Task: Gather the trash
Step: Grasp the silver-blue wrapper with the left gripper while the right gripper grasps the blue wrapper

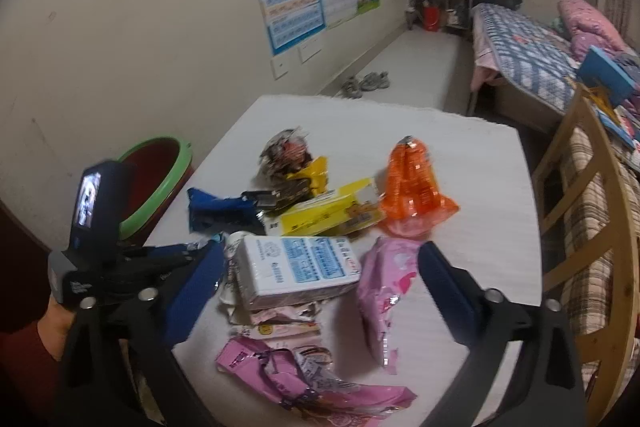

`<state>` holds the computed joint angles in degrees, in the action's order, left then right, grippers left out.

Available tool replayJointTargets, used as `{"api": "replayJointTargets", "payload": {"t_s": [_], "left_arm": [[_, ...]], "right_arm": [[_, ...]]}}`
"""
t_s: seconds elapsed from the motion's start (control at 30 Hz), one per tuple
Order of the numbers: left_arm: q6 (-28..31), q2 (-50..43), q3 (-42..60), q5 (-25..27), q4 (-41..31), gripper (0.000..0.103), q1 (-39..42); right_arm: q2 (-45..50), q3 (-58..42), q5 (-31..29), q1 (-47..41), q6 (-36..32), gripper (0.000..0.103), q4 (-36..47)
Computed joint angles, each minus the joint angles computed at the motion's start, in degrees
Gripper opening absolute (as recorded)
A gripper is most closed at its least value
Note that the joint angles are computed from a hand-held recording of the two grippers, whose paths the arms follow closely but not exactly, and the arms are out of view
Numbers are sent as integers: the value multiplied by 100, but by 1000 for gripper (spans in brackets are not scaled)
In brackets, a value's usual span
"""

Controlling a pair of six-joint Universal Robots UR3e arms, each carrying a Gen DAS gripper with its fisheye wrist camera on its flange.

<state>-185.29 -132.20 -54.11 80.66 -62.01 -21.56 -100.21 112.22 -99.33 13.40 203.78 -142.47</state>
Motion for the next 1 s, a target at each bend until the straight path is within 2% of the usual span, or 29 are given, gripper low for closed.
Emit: {"api": "replayJointTargets", "payload": {"t_s": [0.13, 0.2, 0.33, 0.43, 0.57, 0.63, 0.67, 0.7, 0.77, 0.83, 0.9, 1.0], "left_arm": [[208, 912, -1242, -107, 746, 10, 197], [405, 1510, -2017, -24, 1126, 10, 325], [617, 2247, -2863, 98, 1412, 10, 658], [448, 2527, -3158, 30, 1443, 10, 870], [392, 2804, -3419, -41, 1497, 10, 1094], [423, 2784, -3361, -41, 1461, 10, 1112], [450, 2769, -3324, -56, 1439, 10, 1124], [451, 2766, -3310, -71, 1445, 10, 1123], [473, 2787, -3319, -139, 1480, 10, 1151], [468, 2782, -3309, -133, 1512, 10, 1135], [454, 2832, -3376, -121, 1576, 10, 1163], [354, 2909, -3461, -57, 1671, 10, 1206]], "right_arm": [[315, -270, 420, -127, -326, 85, 37], [753, -748, 699, -163, -780, 85, 226], [2206, -2538, 645, 131, -1962, 85, 872], [3216, -3786, 602, 322, -2504, 85, 1299], [4740, -5826, 360, 550, -3017, 84, 2365], [5398, -6735, 295, 607, -3139, 73, 2929], [5691, -7124, 213, 644, -3188, 59, 3236], [6003, -7595, 120, 679, -3209, 52, 3576], [6309, -7965, 108, 703, -3228, 45, 3921], [6193, -7675, 308, 669, -3178, 35, 3860], [5925, -7217, 548, 617, -3079, 17, 3637], [5477, -6585, 815, 562, -2820, 8, 3177]]}}
